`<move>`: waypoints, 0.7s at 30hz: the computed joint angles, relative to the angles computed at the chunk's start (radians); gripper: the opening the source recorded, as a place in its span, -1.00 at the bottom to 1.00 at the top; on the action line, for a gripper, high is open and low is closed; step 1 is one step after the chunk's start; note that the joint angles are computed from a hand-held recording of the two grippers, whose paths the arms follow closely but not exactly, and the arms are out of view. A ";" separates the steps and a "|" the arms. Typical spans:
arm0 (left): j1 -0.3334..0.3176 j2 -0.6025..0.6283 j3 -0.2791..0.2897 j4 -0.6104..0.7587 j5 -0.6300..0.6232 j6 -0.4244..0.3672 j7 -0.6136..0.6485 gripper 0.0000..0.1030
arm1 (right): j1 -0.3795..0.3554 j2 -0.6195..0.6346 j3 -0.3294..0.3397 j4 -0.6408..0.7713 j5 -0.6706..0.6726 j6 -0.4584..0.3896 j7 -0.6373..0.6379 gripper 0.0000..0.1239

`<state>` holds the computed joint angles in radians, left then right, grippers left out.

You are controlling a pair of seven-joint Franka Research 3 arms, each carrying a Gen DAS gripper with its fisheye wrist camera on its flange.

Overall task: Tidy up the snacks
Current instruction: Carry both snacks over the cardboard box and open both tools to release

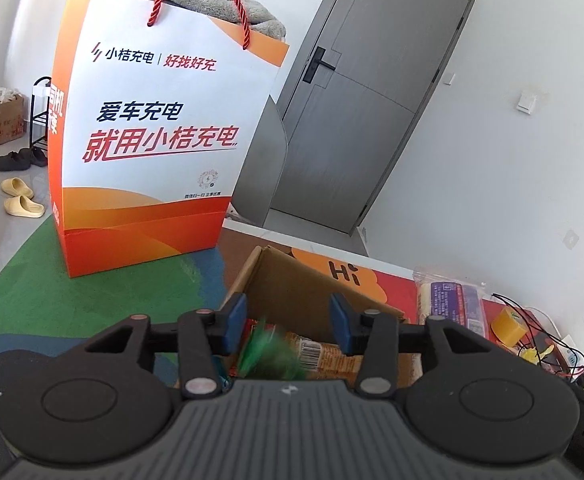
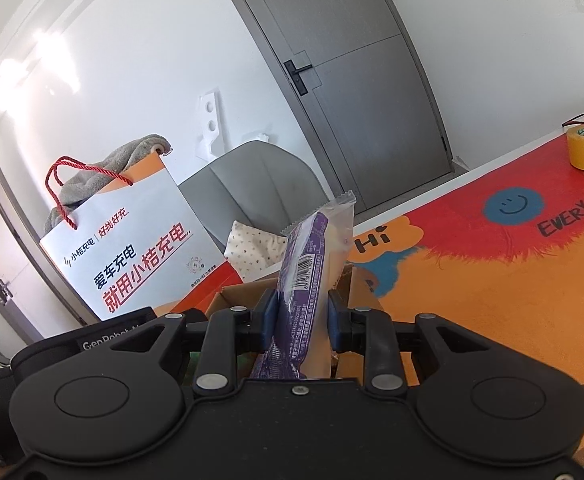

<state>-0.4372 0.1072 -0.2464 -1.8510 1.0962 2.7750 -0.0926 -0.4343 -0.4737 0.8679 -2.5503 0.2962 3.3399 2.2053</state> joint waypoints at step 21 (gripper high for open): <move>0.061 -0.121 -0.037 -0.136 -0.030 -0.008 -0.004 0.59 | 0.034 0.051 0.000 0.038 -0.084 -0.061 0.092 -0.44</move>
<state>-0.3763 -0.0137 -0.2838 -1.9865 1.0659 2.7671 -0.0967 -0.4006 -0.4224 0.8675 -2.5126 0.2119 3.2784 2.2968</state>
